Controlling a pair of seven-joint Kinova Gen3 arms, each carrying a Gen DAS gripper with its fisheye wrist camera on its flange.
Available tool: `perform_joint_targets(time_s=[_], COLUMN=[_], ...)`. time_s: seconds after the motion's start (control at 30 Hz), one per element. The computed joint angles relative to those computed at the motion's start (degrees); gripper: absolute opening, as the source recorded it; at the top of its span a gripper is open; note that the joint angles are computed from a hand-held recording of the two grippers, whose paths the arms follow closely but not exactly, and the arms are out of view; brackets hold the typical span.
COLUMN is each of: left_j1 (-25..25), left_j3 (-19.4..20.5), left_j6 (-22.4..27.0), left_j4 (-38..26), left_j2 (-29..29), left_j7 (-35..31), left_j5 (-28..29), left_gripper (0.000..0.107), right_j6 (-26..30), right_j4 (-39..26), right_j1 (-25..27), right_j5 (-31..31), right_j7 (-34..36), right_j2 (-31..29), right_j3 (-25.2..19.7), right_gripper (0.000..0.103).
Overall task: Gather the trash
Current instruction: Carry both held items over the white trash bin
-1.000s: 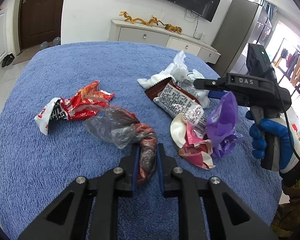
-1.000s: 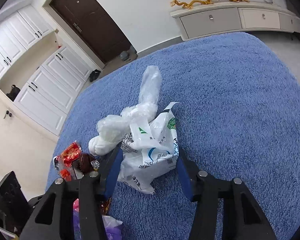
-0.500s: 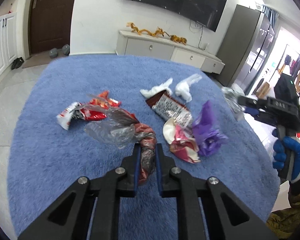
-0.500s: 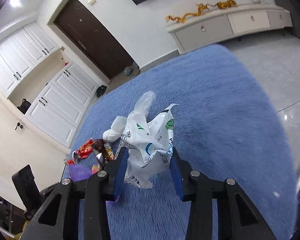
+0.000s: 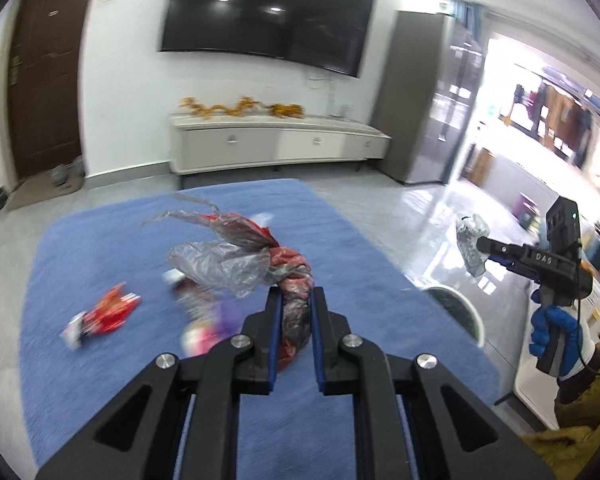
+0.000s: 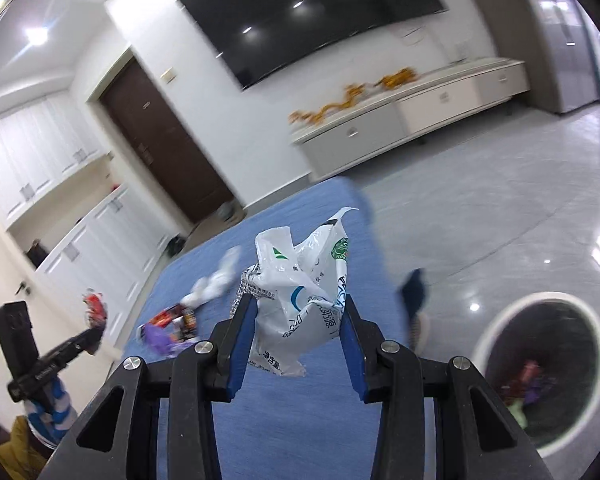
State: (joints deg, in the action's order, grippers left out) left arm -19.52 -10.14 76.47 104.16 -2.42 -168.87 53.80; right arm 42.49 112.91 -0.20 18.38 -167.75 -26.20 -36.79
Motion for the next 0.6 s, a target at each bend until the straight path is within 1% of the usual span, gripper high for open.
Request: perform_joint_targets(time_s=[0.03,0.07,0.1,0.13,0.17,0.2,0.23,0.27,0.33,0.43,0.5,0.53,0.6], left_j1=[1.13,2.6,5.02,7.23,9.89,11.48,14.14,16.01,21.32,29.13,32.4,34.27,36.71], left_j3=[1.24,2.63,4.68,5.66,7.52,8.92,11.37,12.76,16.42,20.11,22.11,23.01,24.42], left_j6=[-0.43,-1.11,-2.26,-3.19,-4.58,-5.85,-7.36,-8.63,-11.73,-16.21,-16.98,-17.76,-17.7], left_j4=[-0.06,-0.32,-0.57,-0.61,-0.94,-0.95,-1.41,-2.09,-3.64,-6.59,-8.8,-10.21,-13.01], left_j2=[-0.22,-0.33,-0.41,-0.48,-0.27,-0.41,0.32,1.17,3.42,7.74,10.52,12.33,15.91], left_j7=[0.9,2.17,3.95,5.24,7.05,8.5,10.0,11.41,15.8,22.55,26.66,28.94,32.56], left_j5=[-0.06,-0.23,-0.6,-0.87,-1.31,-2.0,-2.29,-2.78,-4.63,-7.55,-9.06,-10.01,-10.85], left_gripper=[0.012,0.012,0.012,0.012,0.012,0.013,0.013,0.013,0.013,0.013,0.014,0.014,0.014], right_j6=[2.26,4.59,6.92,9.17,10.84,12.71,13.78,14.98,16.09,16.79,16.46,16.22,16.31], right_j4=[0.3,0.91,1.28,1.88,2.32,3.1,3.94,4.75,6.84,9.4,10.79,11.79,13.09], right_j1=[0.07,1.2,1.53,0.98,1.5,1.92,2.2,2.71,3.38,4.76,5.22,5.09,5.25], right_j5=[-0.34,-1.32,-1.76,-1.49,-2.13,-2.85,-3.41,-4.12,-5.61,-7.17,-7.92,-8.08,-8.73], right_j7=[0.17,1.19,1.46,0.82,1.03,1.47,2.11,2.4,3.11,4.11,4.88,5.84,6.59], right_j2=[-1.62,-3.88,-5.5,-6.78,-8.08,-9.44,-10.49,-11.6,-13.41,-14.53,-14.74,-14.98,-15.4], right_j3=[0.44,0.71,1.02,1.77,2.05,2.78,3.62,4.0,5.7,7.31,8.42,9.9,10.98], right_gripper=[0.039,0.039,0.039,0.039,0.039,0.039,0.039,0.039,0.039,0.039,0.039,0.041,0.041])
